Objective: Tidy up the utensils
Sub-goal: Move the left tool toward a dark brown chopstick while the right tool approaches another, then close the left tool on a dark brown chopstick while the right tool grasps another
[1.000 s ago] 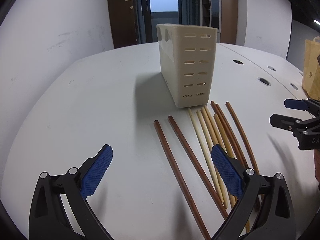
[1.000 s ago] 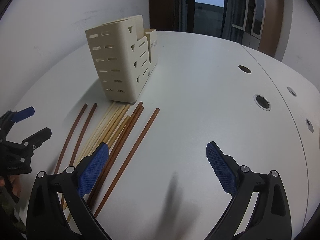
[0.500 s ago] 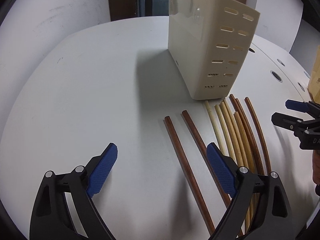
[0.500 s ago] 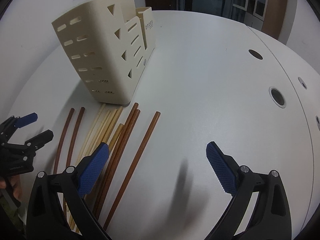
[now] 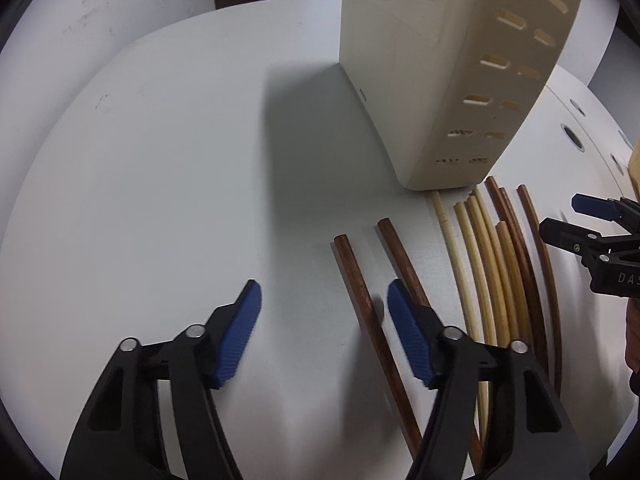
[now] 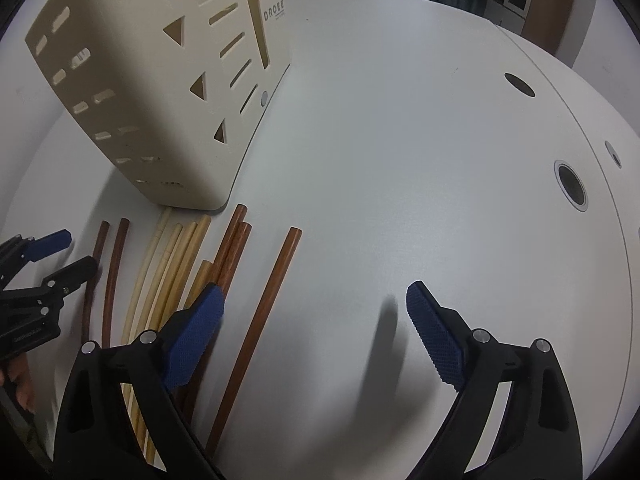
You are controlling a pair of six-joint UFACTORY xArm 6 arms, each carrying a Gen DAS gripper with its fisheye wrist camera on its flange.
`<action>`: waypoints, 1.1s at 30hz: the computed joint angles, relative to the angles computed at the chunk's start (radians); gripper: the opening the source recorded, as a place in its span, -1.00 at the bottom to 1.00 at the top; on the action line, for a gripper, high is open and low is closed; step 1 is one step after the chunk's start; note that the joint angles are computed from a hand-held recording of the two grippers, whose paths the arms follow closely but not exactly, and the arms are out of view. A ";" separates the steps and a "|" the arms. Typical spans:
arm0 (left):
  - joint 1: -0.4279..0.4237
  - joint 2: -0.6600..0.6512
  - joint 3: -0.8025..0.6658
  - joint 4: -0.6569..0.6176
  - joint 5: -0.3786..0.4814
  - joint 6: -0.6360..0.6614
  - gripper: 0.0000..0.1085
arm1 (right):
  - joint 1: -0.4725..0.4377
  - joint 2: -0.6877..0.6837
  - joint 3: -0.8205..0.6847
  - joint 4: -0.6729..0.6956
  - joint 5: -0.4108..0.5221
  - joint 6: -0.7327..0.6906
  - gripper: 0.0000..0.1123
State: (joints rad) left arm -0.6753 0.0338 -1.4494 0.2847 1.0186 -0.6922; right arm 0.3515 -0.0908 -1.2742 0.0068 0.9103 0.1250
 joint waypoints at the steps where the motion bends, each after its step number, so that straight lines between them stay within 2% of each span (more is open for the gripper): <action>1: 0.001 0.005 -0.004 -0.006 0.004 0.006 0.08 | 0.003 0.001 0.001 -0.008 0.001 0.005 0.52; 7: -0.001 0.012 0.006 0.017 -0.019 0.014 -0.01 | 0.009 0.007 0.007 -0.025 0.013 0.009 0.20; 9: -0.001 0.012 0.006 0.023 -0.023 0.009 -0.12 | 0.012 0.010 0.002 -0.053 0.012 0.022 -0.01; 11: -0.002 0.016 -0.003 0.023 -0.012 0.012 -0.36 | 0.016 0.006 0.002 -0.058 0.014 0.026 -0.16; 13: 0.001 0.034 -0.029 0.015 0.000 0.036 -0.45 | 0.020 0.002 0.003 -0.053 0.017 0.017 -0.37; 15: -0.002 0.041 -0.041 0.013 0.006 0.052 -0.71 | 0.032 -0.009 0.009 -0.049 0.021 0.018 -0.54; 16: 0.000 0.077 -0.092 0.018 0.021 0.063 -0.77 | 0.034 -0.012 0.011 -0.043 0.019 0.010 -0.68; 19: -0.012 0.088 -0.104 0.033 0.025 0.059 -0.84 | 0.032 -0.022 0.025 -0.022 0.002 0.009 -0.82; 25: -0.035 0.081 -0.110 0.078 0.018 0.022 -0.88 | 0.021 -0.068 0.077 0.065 -0.068 -0.045 -0.87; 30: -0.049 0.021 -0.087 0.121 -0.063 -0.030 -0.88 | 0.011 -0.146 0.125 0.143 -0.162 -0.070 -0.87; 33: -0.059 -0.023 -0.065 0.194 -0.123 -0.087 -0.88 | 0.013 -0.187 0.140 0.170 -0.228 -0.078 -0.87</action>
State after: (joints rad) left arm -0.7341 0.0110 -1.5140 0.4786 0.8952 -0.7791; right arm 0.3643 -0.2782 -1.1338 0.1768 0.6819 0.0475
